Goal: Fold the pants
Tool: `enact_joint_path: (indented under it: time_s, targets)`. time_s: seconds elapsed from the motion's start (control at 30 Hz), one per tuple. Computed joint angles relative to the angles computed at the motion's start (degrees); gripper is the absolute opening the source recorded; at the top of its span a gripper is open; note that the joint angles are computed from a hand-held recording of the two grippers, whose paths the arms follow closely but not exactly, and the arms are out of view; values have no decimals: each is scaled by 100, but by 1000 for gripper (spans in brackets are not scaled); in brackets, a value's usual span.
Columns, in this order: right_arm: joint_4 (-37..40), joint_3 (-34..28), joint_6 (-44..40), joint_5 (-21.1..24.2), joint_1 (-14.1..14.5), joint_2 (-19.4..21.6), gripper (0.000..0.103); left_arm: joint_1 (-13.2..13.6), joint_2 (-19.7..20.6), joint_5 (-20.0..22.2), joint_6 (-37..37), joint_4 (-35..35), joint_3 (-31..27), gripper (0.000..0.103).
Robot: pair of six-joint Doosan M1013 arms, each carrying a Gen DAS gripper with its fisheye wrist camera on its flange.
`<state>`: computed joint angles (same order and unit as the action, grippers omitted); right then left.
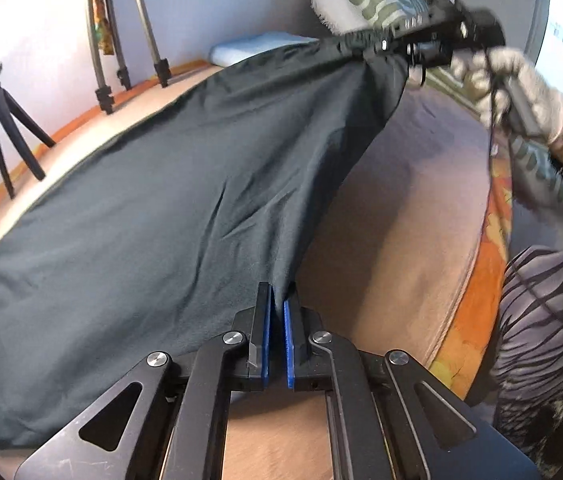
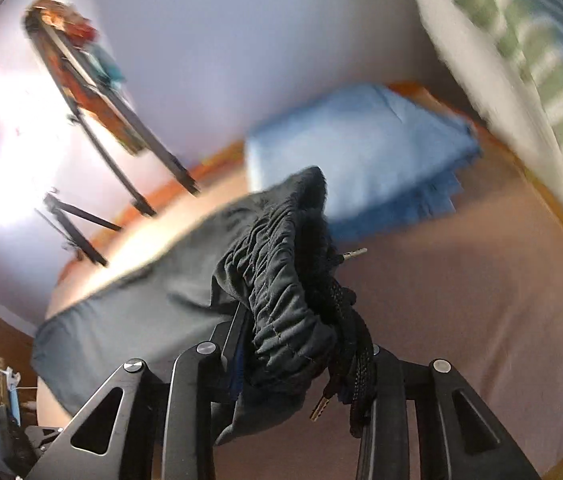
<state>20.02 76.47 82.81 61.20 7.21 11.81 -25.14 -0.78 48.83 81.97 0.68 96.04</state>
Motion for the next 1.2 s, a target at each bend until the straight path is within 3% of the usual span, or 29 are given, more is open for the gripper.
enact_joint_path:
  time_s: [0.13, 0.2, 0.23, 0.43, 0.63, 0.8, 0.9, 1.07, 1.2]
  targets:
    - [110, -79, 6, 312, -139, 165, 34, 17, 5, 43, 4, 46, -36, 6]
    - [26, -157, -36, 444, -122, 195, 40, 62, -79, 4, -81, 33, -1, 16]
    - [-107, -159, -82, 424, -89, 168, 46, 111, -160, -50, -204, 32, 44, 25]
    - [-1206, -61, -45, -128, 302, -147, 64, 459, -723, -341, -1139, 176, 411, 42]
    - [-1961, -27, 53, -671, 690, -411, 74, 877, -1365, -152, -2455, 991, 842, 43]
    - [-1563, -112, -133, -686, 869, -500, 74, 1655, -1835, 34, -3427, 1262, 1200, 51]
    - [-1240, -136, -437, -617, 1056, -525, 74, 2447, -2014, -96, -3599, 873, 1399, 54]
    - [-773, -96, -925, -516, 1462, -525, 74, 3624, -2126, -363, -4143, 525, 1693, 56]
    - [-556, -16, -1315, -433, 1859, -470, 74, 4254, -2053, -444, -4293, 319, 1810, 56]
